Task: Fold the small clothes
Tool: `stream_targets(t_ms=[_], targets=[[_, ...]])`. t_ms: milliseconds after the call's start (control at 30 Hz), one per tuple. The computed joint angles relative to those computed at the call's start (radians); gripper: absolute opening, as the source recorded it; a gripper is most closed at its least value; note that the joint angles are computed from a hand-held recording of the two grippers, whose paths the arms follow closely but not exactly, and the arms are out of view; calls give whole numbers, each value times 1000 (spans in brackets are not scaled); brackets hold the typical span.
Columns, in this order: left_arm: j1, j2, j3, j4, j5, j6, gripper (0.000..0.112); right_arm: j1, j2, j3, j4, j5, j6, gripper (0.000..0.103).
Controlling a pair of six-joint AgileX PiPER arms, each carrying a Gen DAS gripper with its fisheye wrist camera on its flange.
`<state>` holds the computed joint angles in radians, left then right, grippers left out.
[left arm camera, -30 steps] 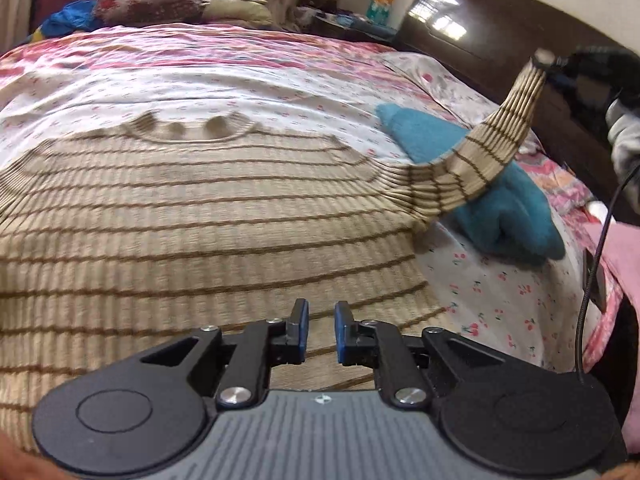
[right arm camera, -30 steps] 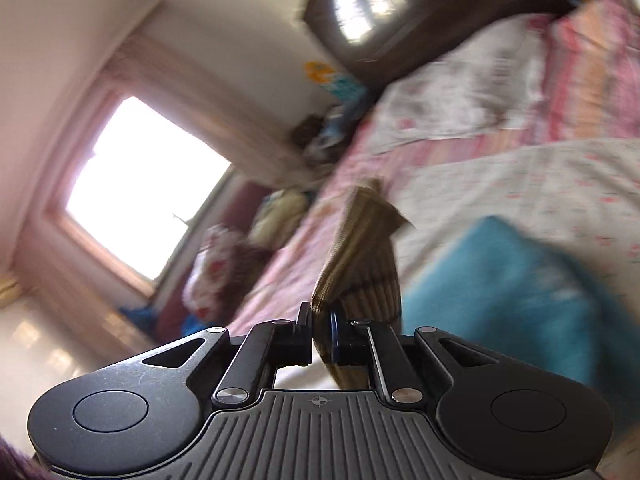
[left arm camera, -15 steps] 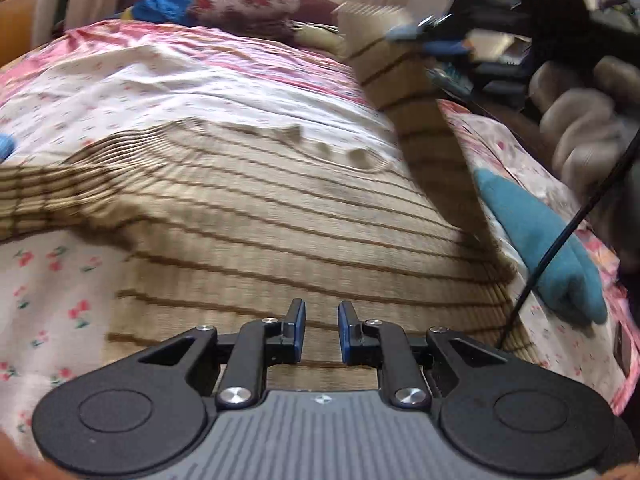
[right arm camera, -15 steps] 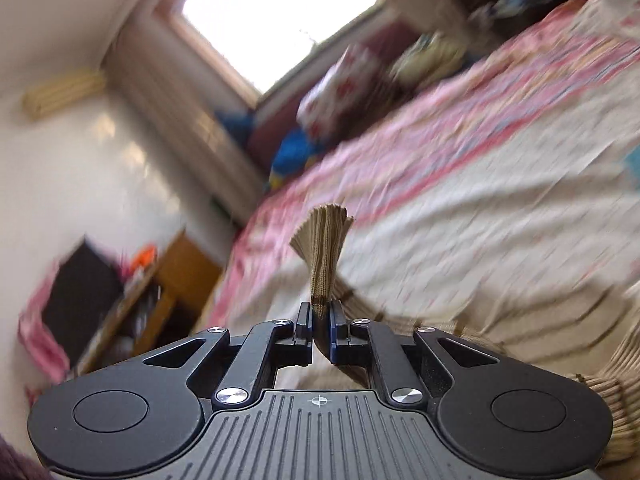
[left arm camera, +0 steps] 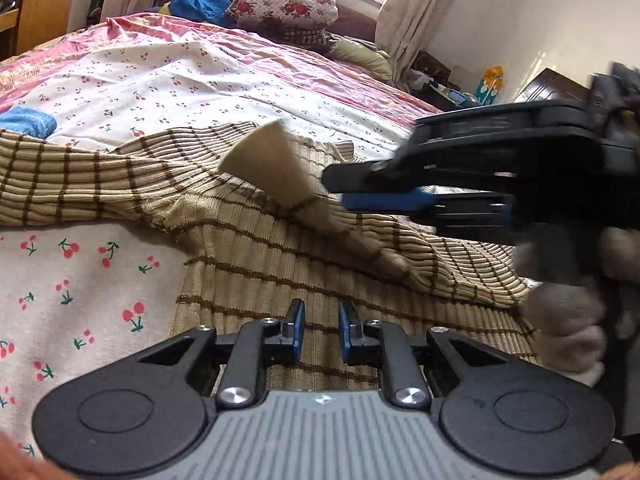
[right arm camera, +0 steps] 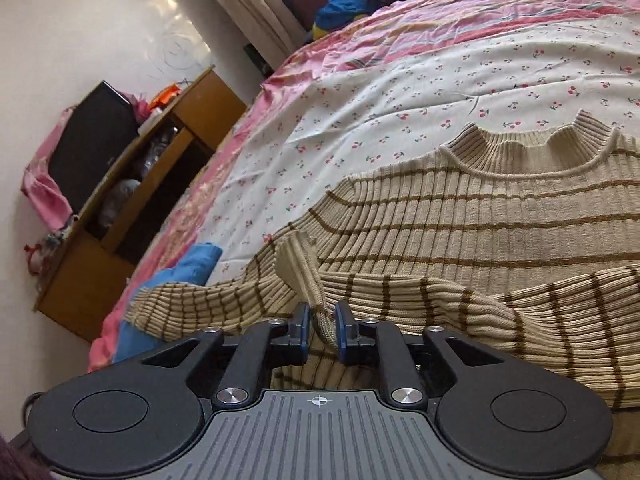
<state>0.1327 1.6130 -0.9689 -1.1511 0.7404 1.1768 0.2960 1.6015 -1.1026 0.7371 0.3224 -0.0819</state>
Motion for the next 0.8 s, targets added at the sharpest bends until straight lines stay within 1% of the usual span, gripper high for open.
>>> stream_targets(t_ms=[33, 67, 100, 133, 200, 233, 267, 367, 467, 533, 600, 700, 733, 800], targets=[[-4, 6, -4, -2, -4, 1, 24, -10, -18, 15, 7, 3, -27, 29], [-8, 8, -5, -3, -9, 2, 24, -13, -35, 28, -25, -2, -15, 32], [-13, 9, -4, -5, -16, 5, 24, -11, -54, 42, -87, -6, 29, 32], [-17, 8, -2, -6, -23, 6, 24, -13, -70, 63, -117, -18, 48, 32], [-20, 4, 3, -5, -28, 1, 24, -26, -90, 91, -124, -26, 43, 32], [-18, 3, 1, -7, -25, -7, 24, -30, -95, 100, -163, -29, 72, 32], [-14, 5, -2, -14, -19, -10, 24, -29, -102, 106, -241, -31, 141, 32], [-23, 9, -22, -29, -25, -22, 24, -34, -92, 108, -404, -41, 267, 32], [-69, 21, -54, -60, -91, 36, 24, -33, -91, 115, -556, -44, 396, 32], [-98, 55, -99, -49, -112, 27, 24, -32, -106, 136, -664, -49, 486, 32], [-118, 99, -145, -20, -124, 0, 24, -38, -145, 175, -781, -45, 594, 32], [-136, 144, -178, 36, -169, -55, 24, -74, -226, 251, -938, -15, 753, 32], [-128, 151, -178, 23, -171, -43, 24, -89, -250, 270, -1016, 5, 828, 32], [-112, 157, -181, 12, -166, -41, 21, -134, -289, 301, -1123, 35, 929, 32]])
